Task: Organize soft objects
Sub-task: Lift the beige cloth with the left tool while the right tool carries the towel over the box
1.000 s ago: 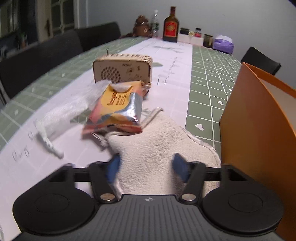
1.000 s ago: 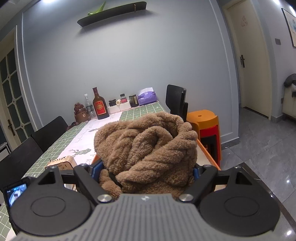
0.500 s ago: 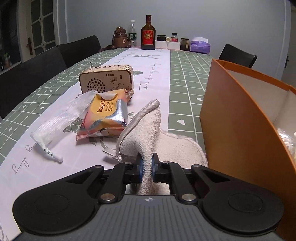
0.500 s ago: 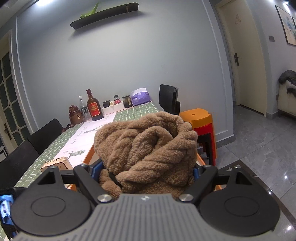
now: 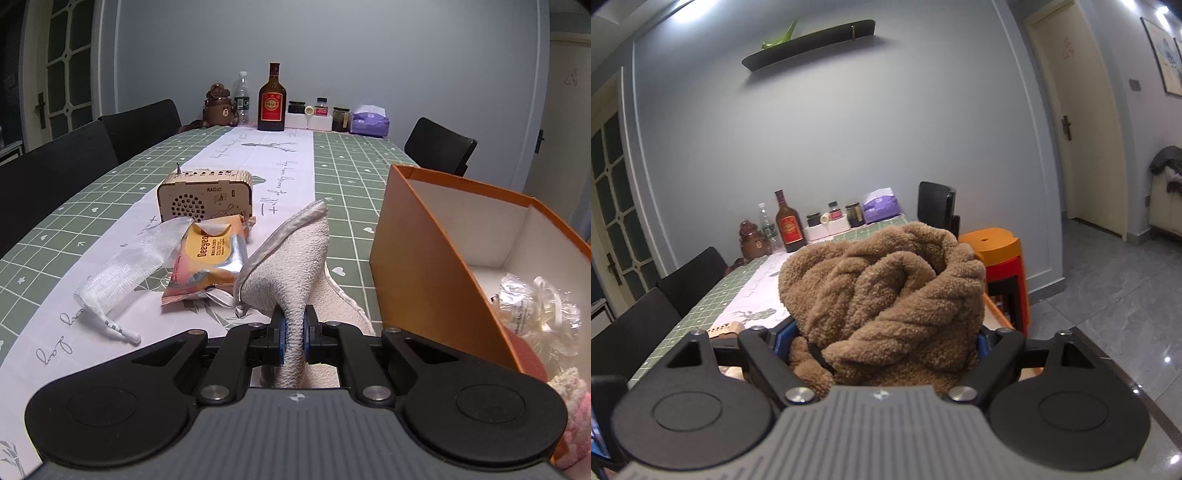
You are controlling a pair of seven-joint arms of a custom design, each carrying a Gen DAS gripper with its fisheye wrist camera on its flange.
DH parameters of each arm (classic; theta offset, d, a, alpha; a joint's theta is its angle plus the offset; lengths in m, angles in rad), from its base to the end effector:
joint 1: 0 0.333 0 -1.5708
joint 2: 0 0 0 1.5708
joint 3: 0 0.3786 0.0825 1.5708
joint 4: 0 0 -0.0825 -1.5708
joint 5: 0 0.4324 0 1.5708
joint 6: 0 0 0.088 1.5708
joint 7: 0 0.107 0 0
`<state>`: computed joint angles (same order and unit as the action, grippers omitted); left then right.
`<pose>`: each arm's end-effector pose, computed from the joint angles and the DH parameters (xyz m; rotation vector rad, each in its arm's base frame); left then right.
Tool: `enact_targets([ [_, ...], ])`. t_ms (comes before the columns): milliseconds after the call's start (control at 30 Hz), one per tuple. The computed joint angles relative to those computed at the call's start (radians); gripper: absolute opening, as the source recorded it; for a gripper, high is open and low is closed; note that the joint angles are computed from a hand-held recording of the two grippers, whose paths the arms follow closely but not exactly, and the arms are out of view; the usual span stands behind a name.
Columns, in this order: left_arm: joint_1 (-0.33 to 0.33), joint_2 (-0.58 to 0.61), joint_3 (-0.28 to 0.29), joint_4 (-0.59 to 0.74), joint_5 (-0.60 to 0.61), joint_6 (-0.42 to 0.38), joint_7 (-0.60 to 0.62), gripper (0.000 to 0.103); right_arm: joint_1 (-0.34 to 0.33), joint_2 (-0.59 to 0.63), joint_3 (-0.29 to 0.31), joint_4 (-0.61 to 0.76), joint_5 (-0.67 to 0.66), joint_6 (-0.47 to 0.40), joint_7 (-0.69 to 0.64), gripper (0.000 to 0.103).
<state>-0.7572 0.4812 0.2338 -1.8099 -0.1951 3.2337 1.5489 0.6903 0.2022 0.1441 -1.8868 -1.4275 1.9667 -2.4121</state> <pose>0.6564 -0.3909 0.4242 -1.3694 2.0199 -1.0984 0.5051 0.4527 0.4756 -0.8375 1.9112 -1.1226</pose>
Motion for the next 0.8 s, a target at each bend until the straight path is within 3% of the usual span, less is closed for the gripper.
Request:
enact_targets([
  [167,0.108,-0.040,-0.126,-0.041,-0.011,0.056,0.062,0.010,0.010,0.002,0.005,0.004,0.015,-0.025,0.002,0.083],
  [467,0.485,-0.099,-0.539,-0.120,0.038,0.159,0.176,0.010,0.023,0.016,0.004,0.028,0.017,-0.046,-0.033,0.083],
  [500,0.509,-0.101,-0.563,-0.126,0.048,0.171,0.177,0.010,0.025,0.015,0.004,0.026,0.013,-0.046,-0.032,0.083],
  [700,0.537,-0.112,-0.588,-0.125,0.076,0.203,0.183,0.010,0.018,0.002,0.003,0.013,0.016,-0.007,-0.071,0.083],
  [800,0.504,-0.111,-0.556,-0.106,0.063,0.200,0.203,0.010,0.011,-0.009,0.004,0.012,0.017,0.003,-0.127,0.083],
])
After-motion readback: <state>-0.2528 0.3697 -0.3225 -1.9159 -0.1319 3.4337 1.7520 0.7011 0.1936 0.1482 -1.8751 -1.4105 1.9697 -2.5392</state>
